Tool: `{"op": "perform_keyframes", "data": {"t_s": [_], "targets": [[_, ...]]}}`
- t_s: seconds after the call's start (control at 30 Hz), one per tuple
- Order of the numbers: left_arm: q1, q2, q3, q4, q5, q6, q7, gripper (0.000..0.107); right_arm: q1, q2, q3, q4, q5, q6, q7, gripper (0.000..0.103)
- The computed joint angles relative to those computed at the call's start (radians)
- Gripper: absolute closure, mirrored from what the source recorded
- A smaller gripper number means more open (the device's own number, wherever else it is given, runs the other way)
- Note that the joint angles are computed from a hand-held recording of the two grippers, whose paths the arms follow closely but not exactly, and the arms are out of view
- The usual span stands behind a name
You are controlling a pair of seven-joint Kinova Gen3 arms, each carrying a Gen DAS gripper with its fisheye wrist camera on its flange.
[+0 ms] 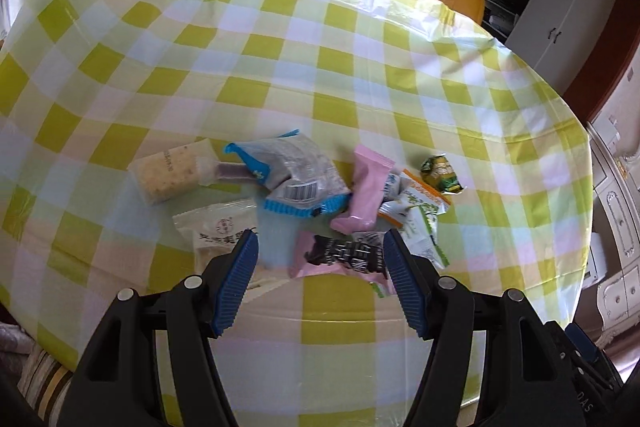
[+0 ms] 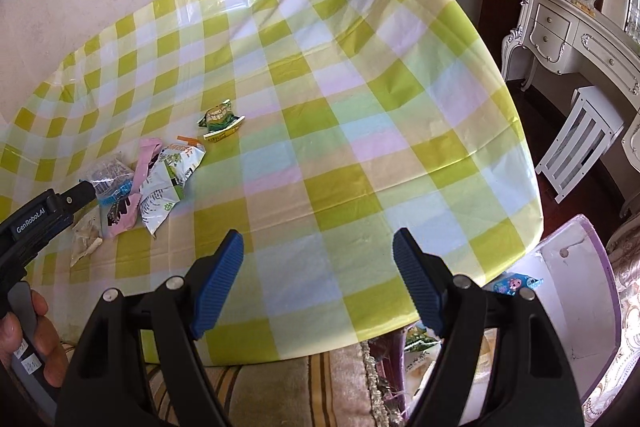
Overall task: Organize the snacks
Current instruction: 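Move both open tools back over the snack pile on the table, then grasp the white nut bag with left tool while right tool grasps pink chocolate bar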
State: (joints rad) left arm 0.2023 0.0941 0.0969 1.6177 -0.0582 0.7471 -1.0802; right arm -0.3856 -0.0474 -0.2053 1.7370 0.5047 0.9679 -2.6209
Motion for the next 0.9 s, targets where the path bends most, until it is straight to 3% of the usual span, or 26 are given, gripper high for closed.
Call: {"op": "perform_keyframes", "data": {"t_s": [0.17,0.3,0.47,0.7,0.77,0.9], "targets": [[-0.03,0.026,-0.026,-0.008,-0.009,0.069,0.028,0.043,-0.024,0.043,-0.002,-0.04,-0.012,-0.012,0.058,0.026],[-0.048,0.051,-0.028,-0.017,0.011,0.097,0.004,0.035,-0.053,0.078,0.004,-0.074,-0.018,-0.014,0.104,0.026],[-0.051,0.081,-0.029,-0.035,0.02,0.123,-0.02,0.034,-0.107,0.121,0.006,-0.12,0.027,0.009,0.15,0.025],[-0.003,0.118,-0.028,-0.083,-0.086,0.173,-0.051,0.035,-0.198,0.2,0.02,-0.196,0.102,0.063,0.284,0.025],[0.011,0.124,-0.031,-0.087,-0.115,0.178,-0.059,0.038,-0.221,0.221,0.028,-0.215,0.123,0.077,0.315,0.025],[0.012,0.119,-0.042,-0.08,-0.145,0.169,-0.064,0.062,-0.239,0.256,0.046,-0.255,0.113,0.082,0.4,0.025]]}}
